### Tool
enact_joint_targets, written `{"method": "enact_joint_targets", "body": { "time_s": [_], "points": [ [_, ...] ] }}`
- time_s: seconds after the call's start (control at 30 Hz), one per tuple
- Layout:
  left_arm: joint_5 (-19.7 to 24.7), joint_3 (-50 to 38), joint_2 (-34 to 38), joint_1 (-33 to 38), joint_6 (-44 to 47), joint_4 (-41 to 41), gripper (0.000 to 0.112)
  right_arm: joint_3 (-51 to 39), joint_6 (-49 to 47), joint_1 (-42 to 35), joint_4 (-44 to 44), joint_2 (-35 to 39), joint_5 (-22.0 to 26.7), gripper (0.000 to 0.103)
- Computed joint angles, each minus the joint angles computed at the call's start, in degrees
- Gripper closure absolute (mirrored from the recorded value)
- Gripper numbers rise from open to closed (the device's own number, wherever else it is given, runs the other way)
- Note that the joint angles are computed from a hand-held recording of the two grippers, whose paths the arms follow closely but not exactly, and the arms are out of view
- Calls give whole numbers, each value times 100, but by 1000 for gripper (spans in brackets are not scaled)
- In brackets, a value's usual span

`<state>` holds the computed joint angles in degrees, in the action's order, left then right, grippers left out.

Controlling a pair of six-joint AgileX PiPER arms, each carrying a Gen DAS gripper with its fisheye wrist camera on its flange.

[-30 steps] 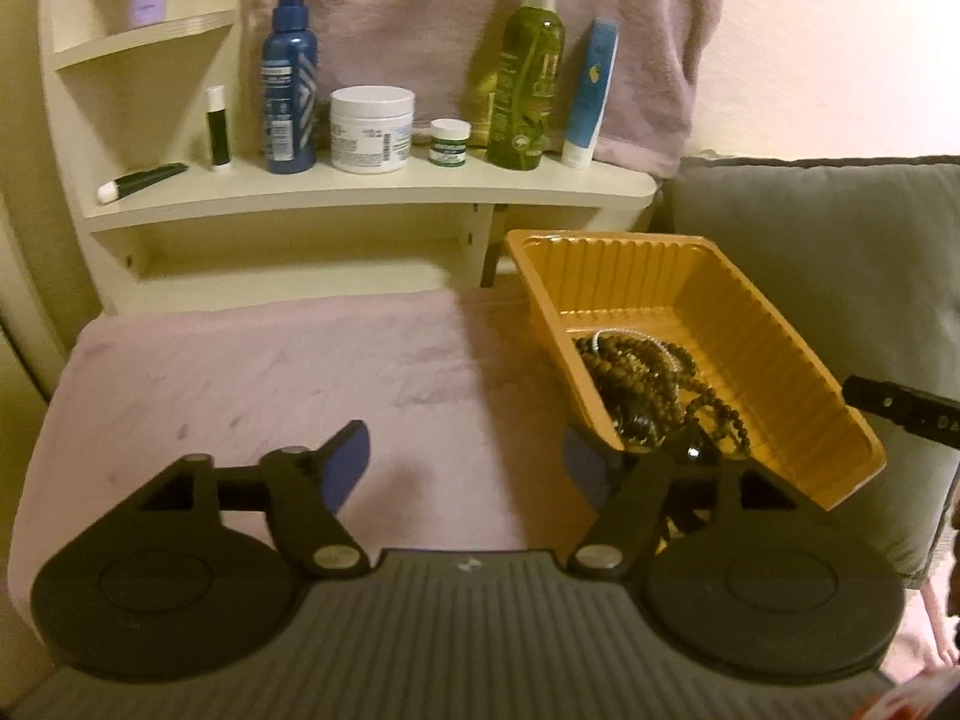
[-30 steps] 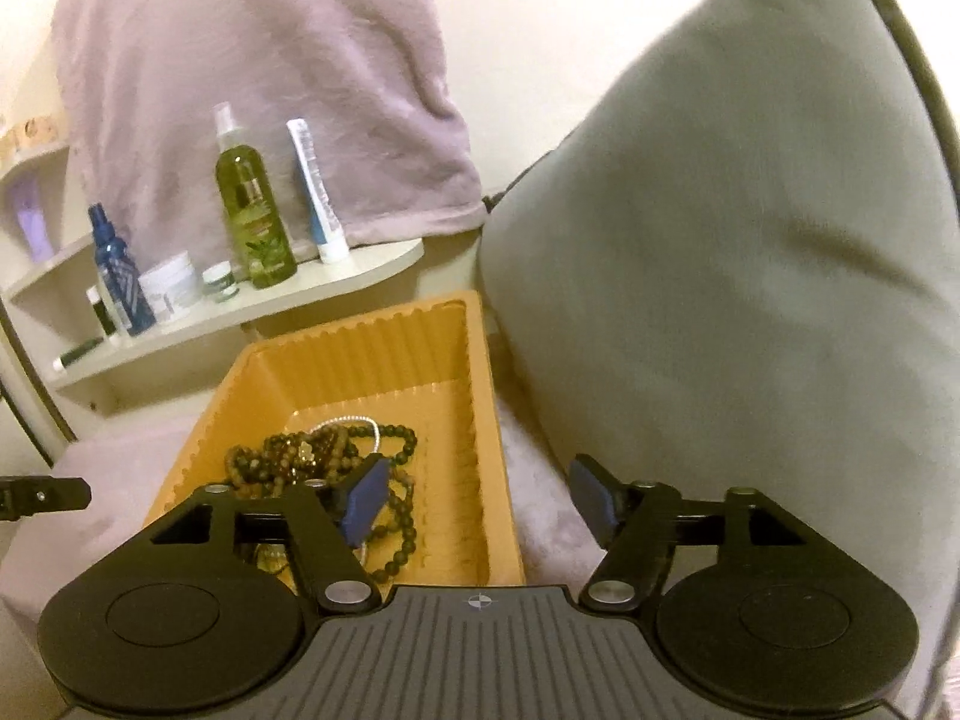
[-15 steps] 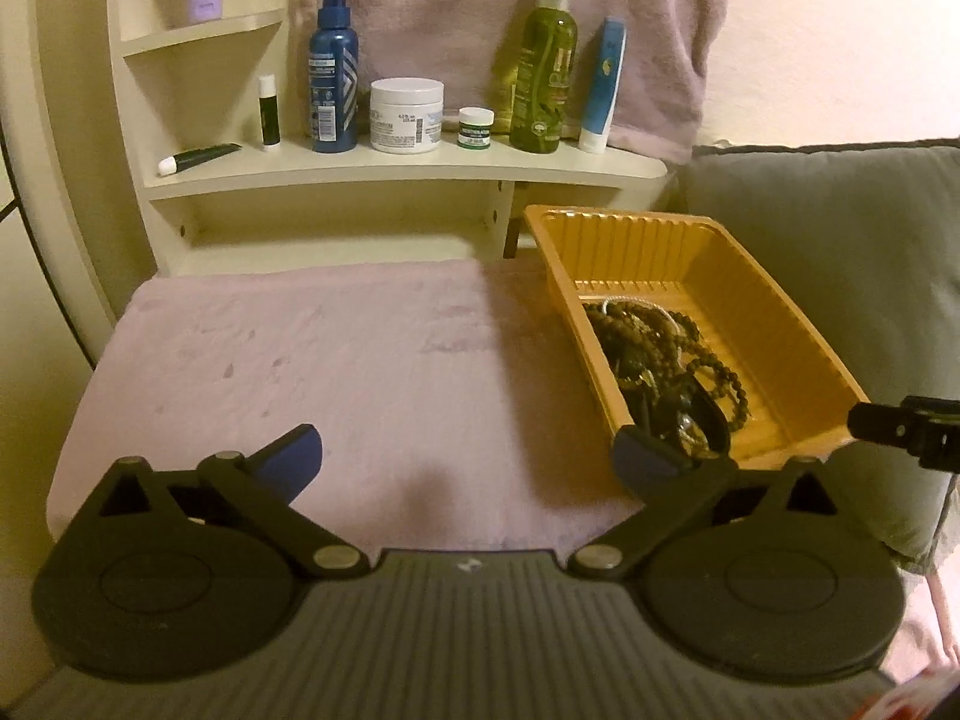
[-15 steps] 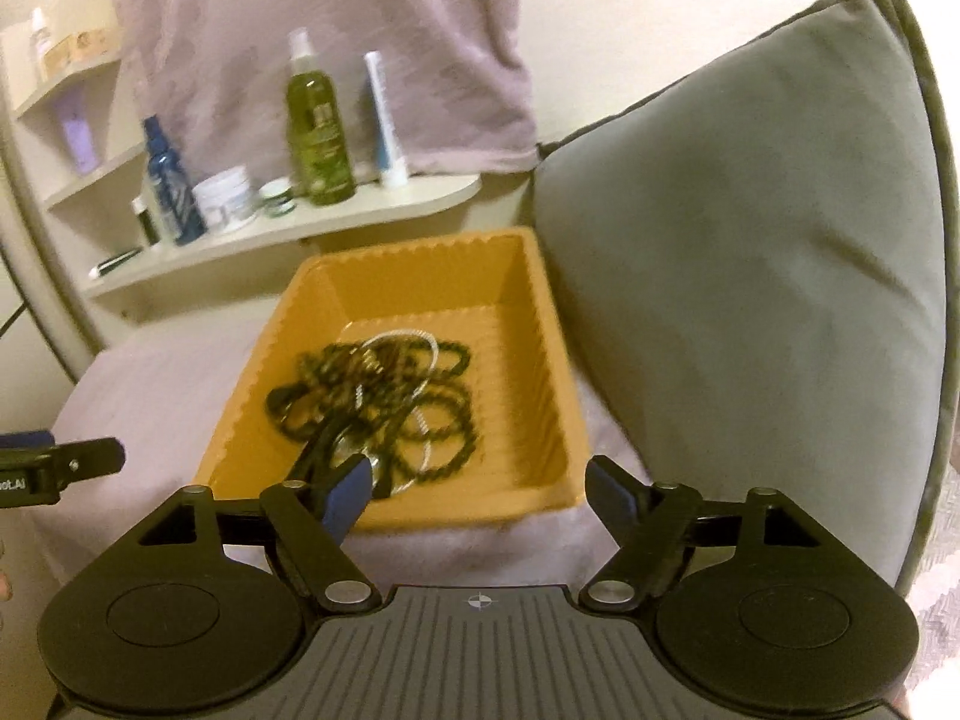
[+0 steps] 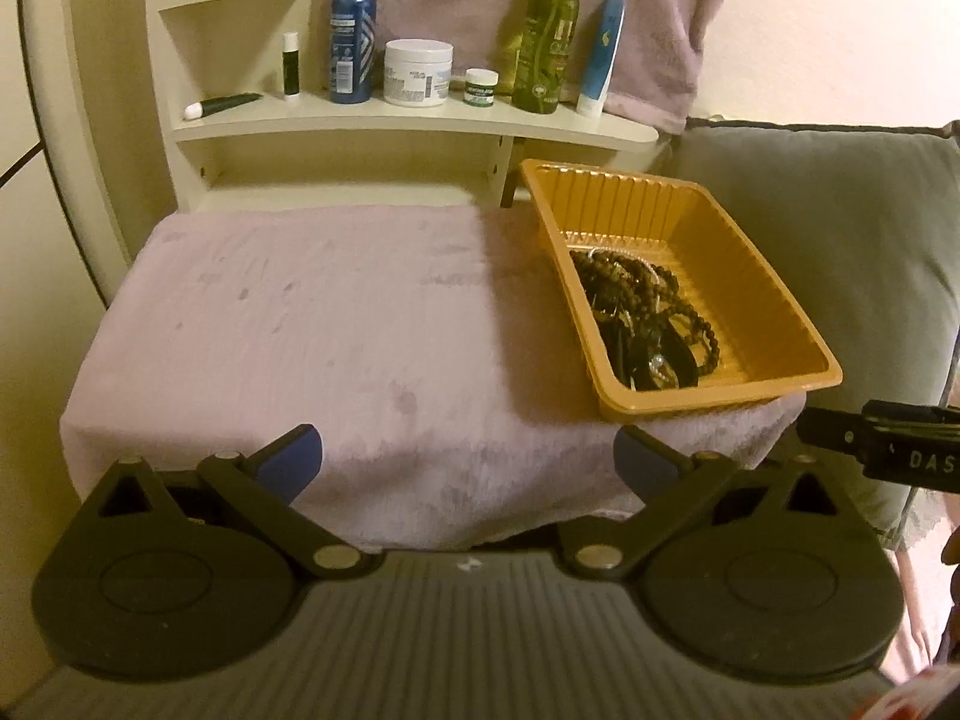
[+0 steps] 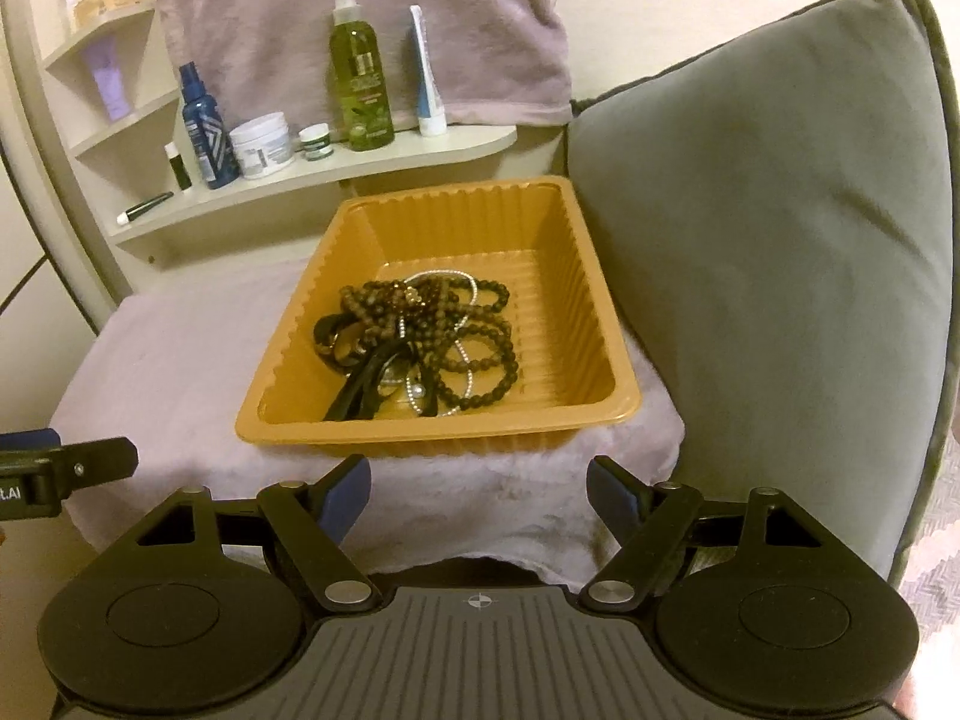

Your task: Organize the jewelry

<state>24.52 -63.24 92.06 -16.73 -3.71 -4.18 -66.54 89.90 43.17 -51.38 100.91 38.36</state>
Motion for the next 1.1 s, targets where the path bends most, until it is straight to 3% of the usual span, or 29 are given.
{"method": "enact_joint_targets", "body": {
  "time_s": [0.13, 0.5, 1.1],
  "points": [
    [100, 117, -215, -119, -581, 584, 10, -120, -145, 88, 104, 35, 114, 24],
    [365, 276, -528, -218, -1286, 1210, 10, -405, -446, 347, 313, 172, 197, 24],
    [342, 416, -666, -280, -1440, 1464, 10, -565, -677, 437, 384, 259, 180, 24]
  ]
}}
